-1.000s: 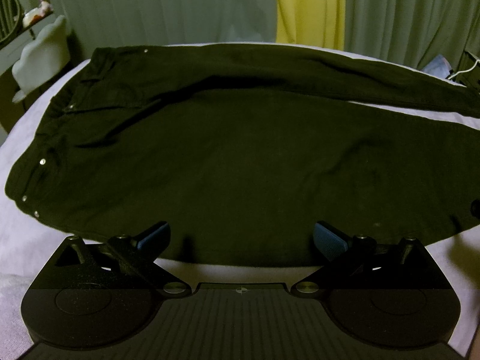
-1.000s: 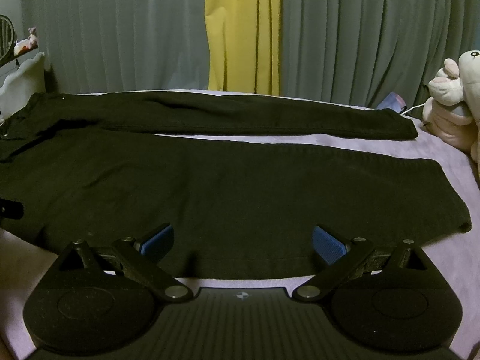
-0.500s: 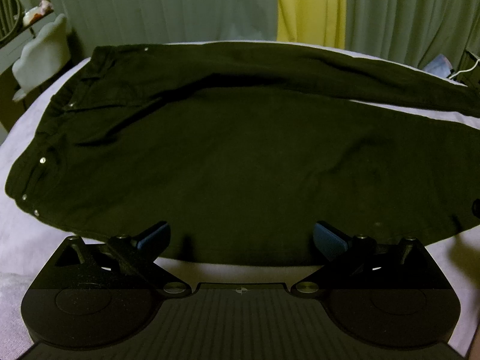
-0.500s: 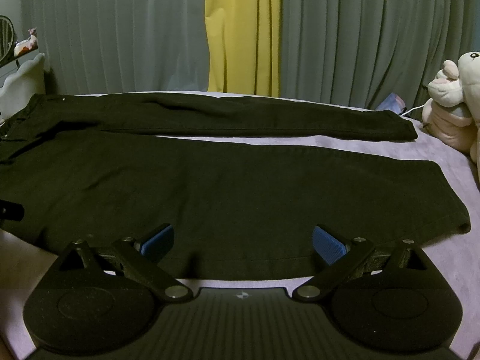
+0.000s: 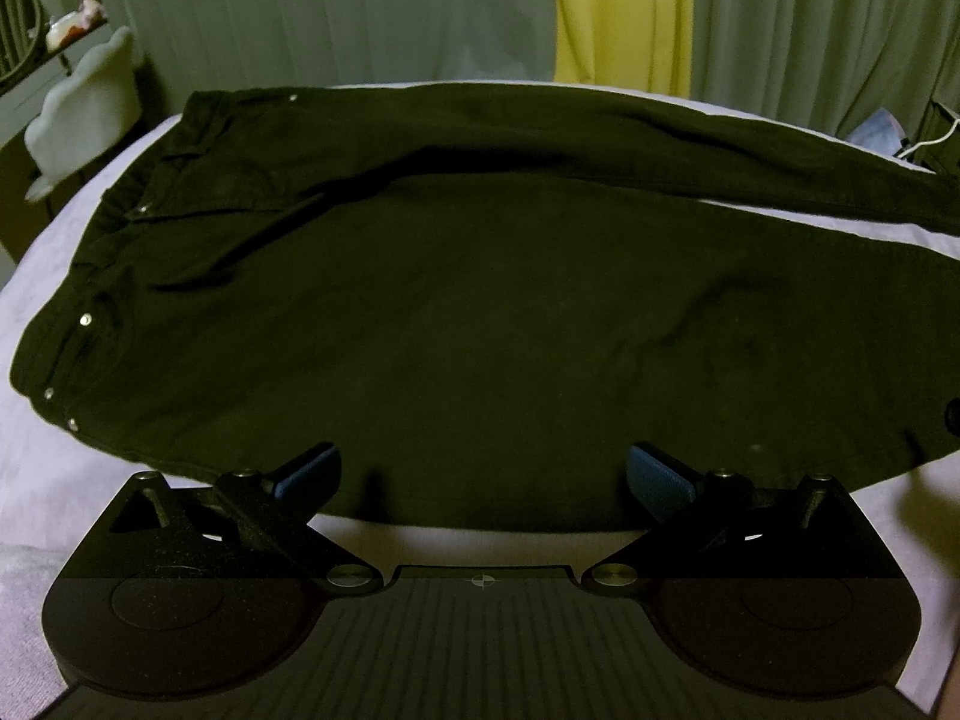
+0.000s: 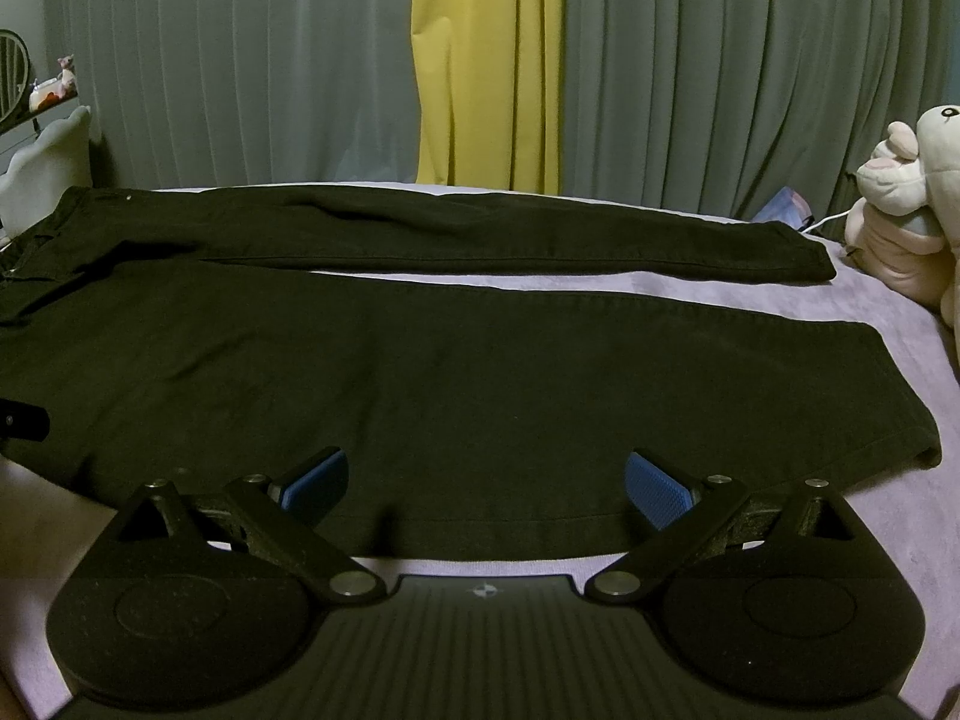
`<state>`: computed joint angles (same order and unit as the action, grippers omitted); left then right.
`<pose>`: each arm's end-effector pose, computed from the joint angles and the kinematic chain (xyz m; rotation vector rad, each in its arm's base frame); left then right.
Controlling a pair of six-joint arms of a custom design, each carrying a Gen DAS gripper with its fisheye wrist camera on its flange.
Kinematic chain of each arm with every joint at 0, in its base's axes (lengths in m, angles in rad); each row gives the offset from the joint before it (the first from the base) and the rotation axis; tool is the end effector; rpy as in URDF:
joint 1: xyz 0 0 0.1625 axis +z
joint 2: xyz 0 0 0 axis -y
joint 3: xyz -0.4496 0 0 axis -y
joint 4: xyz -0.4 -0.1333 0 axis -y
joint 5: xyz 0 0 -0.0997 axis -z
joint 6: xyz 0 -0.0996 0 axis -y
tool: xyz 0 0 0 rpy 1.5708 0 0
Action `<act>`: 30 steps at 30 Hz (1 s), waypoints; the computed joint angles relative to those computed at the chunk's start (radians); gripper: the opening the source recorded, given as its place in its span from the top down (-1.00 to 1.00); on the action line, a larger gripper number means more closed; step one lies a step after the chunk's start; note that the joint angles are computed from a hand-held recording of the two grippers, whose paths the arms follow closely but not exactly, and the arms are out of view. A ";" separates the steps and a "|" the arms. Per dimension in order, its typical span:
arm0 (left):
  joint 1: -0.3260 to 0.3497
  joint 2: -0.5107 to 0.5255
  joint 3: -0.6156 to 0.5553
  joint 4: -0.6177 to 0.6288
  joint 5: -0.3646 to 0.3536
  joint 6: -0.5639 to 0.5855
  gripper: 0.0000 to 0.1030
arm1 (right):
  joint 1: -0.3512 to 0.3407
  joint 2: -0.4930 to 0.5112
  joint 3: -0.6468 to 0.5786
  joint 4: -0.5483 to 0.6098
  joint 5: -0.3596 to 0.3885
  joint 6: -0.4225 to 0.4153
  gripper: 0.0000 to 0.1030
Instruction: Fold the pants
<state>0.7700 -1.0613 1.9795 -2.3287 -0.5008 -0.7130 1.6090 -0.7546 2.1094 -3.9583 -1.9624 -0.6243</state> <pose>-0.2434 -0.5434 0.1741 0.1968 2.1460 -0.7503 0.1160 -0.5394 0.1182 0.4948 -2.2220 1.0999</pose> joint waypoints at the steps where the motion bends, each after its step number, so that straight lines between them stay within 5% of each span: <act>1: 0.000 0.000 0.000 0.000 -0.001 -0.001 -1.00 | 0.000 0.000 0.000 0.000 0.000 0.000 -0.92; 30: 0.002 -0.002 0.004 -0.003 -0.007 -0.010 -1.00 | 0.004 -0.001 -0.001 0.009 -0.005 -0.002 -0.92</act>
<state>0.7719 -1.0636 1.9839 -2.3321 -0.5075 -0.7233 1.6128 -0.7559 2.1084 -3.9491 -1.9678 -0.6260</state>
